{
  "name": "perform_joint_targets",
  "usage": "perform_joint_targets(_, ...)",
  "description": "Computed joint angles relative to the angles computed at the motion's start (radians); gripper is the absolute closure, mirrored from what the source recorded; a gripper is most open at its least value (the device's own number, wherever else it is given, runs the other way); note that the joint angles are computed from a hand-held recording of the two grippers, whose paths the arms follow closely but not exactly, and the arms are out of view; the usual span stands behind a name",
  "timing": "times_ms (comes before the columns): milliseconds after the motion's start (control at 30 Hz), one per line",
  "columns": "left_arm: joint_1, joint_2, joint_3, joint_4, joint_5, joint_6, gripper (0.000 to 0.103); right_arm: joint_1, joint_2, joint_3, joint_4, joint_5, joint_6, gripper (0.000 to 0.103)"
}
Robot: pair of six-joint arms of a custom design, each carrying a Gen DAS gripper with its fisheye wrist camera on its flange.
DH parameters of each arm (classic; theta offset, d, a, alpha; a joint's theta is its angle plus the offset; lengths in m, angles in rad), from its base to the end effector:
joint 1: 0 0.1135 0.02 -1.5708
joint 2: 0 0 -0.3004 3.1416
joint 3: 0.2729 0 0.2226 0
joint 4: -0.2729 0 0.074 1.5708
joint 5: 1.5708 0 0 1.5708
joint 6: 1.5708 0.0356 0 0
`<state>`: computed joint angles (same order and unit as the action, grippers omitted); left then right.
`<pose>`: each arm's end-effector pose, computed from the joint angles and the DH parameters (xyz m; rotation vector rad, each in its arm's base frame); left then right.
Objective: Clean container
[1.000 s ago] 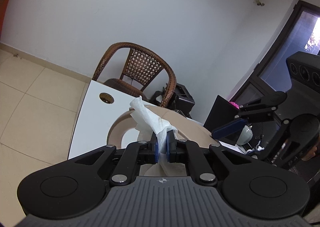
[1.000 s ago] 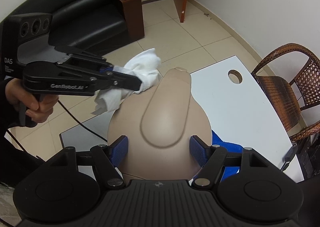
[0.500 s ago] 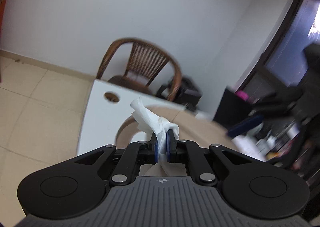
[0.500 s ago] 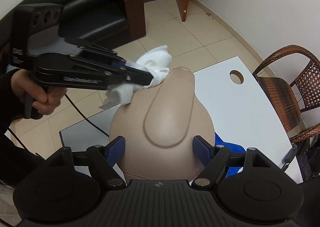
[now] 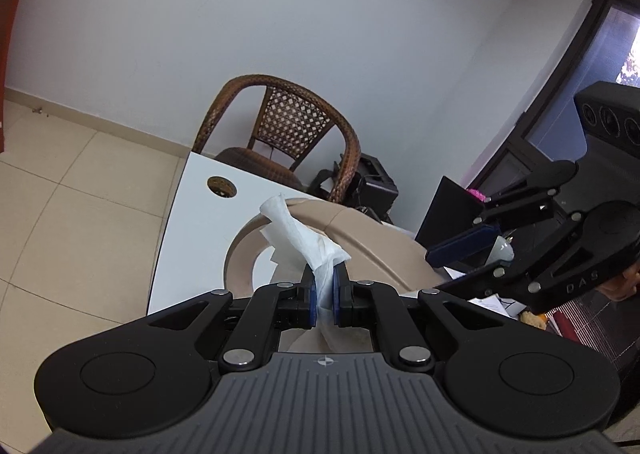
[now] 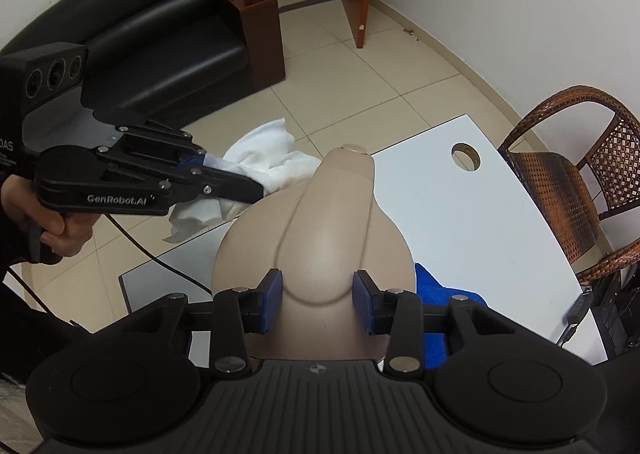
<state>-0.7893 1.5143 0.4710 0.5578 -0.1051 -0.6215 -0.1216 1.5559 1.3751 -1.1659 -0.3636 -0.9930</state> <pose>0.1855 -0.1816 0.2073 0.1118 2.1399 -0.7516 0.2606 -0.0191 0.3297 -1.2118 2.4684 0.2653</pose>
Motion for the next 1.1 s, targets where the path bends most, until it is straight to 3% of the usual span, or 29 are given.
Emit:
perform_joint_targets(233, 0.058, 0.057, 0.045, 0.022, 0.076, 0.067, 0.096, -0.017, -0.012, -0.022, 0.011, -0.015, -0.005, 0.062)
perform_joint_targets(533, -0.004, -0.038, -0.055, 0.05, 0.064, -0.062, 0.095, -0.022, -0.019, -0.029, 0.017, -0.023, 0.0, 0.061)
perform_joint_targets(667, -0.049, -0.053, -0.029, -0.007, 0.014, -0.068, 0.092, -0.022, -0.016, -0.027, 0.018, -0.025, -0.002, 0.061)
perform_joint_targets(967, 0.019, 0.022, 0.078, -0.057, 0.055, -0.012, 0.089, -0.021, -0.012, -0.029, 0.028, -0.029, 0.0, 0.061)
perform_joint_targets(1100, 0.004, 0.022, 0.091, -0.075, 0.029, -0.004, 0.089, -0.023, -0.015, -0.033, 0.03, -0.03, -0.001, 0.061)
